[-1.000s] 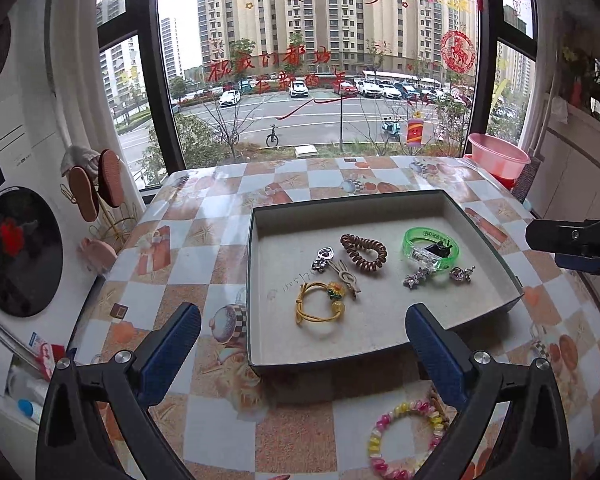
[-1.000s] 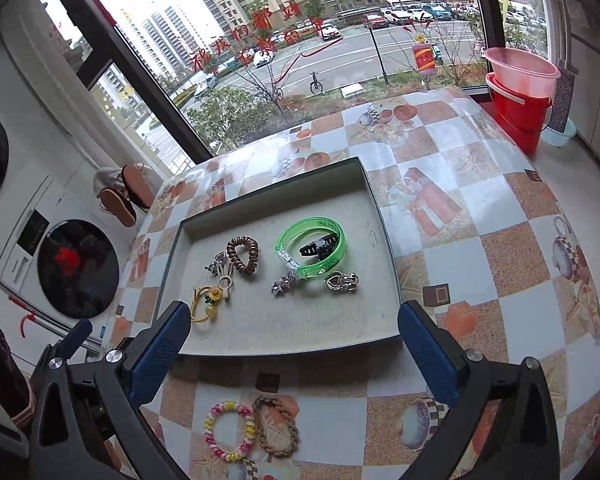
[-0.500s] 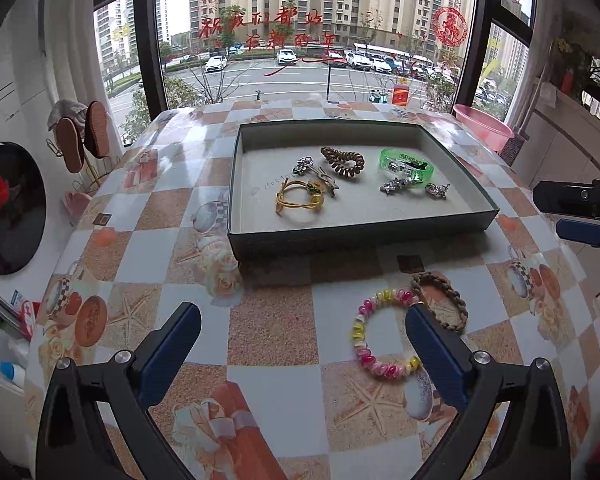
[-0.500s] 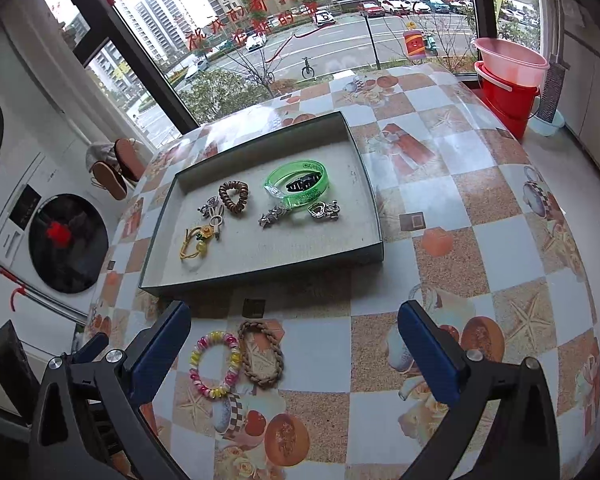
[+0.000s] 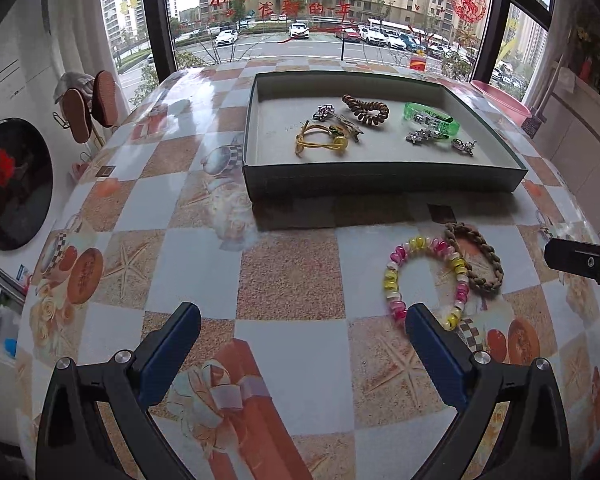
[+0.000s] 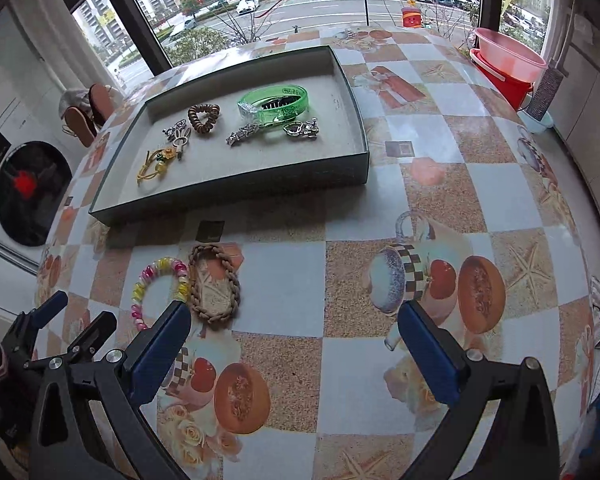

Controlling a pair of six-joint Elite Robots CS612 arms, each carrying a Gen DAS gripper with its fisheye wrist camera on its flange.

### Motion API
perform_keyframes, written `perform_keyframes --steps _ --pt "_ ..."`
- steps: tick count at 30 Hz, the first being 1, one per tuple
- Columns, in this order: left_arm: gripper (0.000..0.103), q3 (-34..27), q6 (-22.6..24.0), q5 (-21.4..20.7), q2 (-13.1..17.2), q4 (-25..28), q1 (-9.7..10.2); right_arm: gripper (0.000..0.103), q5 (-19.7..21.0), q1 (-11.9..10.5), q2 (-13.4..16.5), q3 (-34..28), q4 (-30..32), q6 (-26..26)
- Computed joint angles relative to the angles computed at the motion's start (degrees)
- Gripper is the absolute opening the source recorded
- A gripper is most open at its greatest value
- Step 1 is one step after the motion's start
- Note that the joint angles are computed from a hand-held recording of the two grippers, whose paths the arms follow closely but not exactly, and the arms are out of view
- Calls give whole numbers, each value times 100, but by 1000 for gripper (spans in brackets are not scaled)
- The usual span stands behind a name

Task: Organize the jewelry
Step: 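Lift both tools out of the tray back over the two bracelets, then grasp the beaded bracelet with the left tool while the right tool grasps the braided bracelet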

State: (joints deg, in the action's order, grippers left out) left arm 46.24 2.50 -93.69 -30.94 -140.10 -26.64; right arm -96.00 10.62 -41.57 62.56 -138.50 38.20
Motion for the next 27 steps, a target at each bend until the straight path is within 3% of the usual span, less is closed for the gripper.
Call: perform_keyframes --steps 11,22,27 --pt "103 -560 100 -93 318 570 -46 103 -450 95 335 -570 688 -498" --pt "103 -800 144 67 452 633 -47 103 -777 149 632 -1026 1113 -944" --pt "103 -761 253 138 436 569 -64 103 -821 158 639 -1017 1018 -1035"
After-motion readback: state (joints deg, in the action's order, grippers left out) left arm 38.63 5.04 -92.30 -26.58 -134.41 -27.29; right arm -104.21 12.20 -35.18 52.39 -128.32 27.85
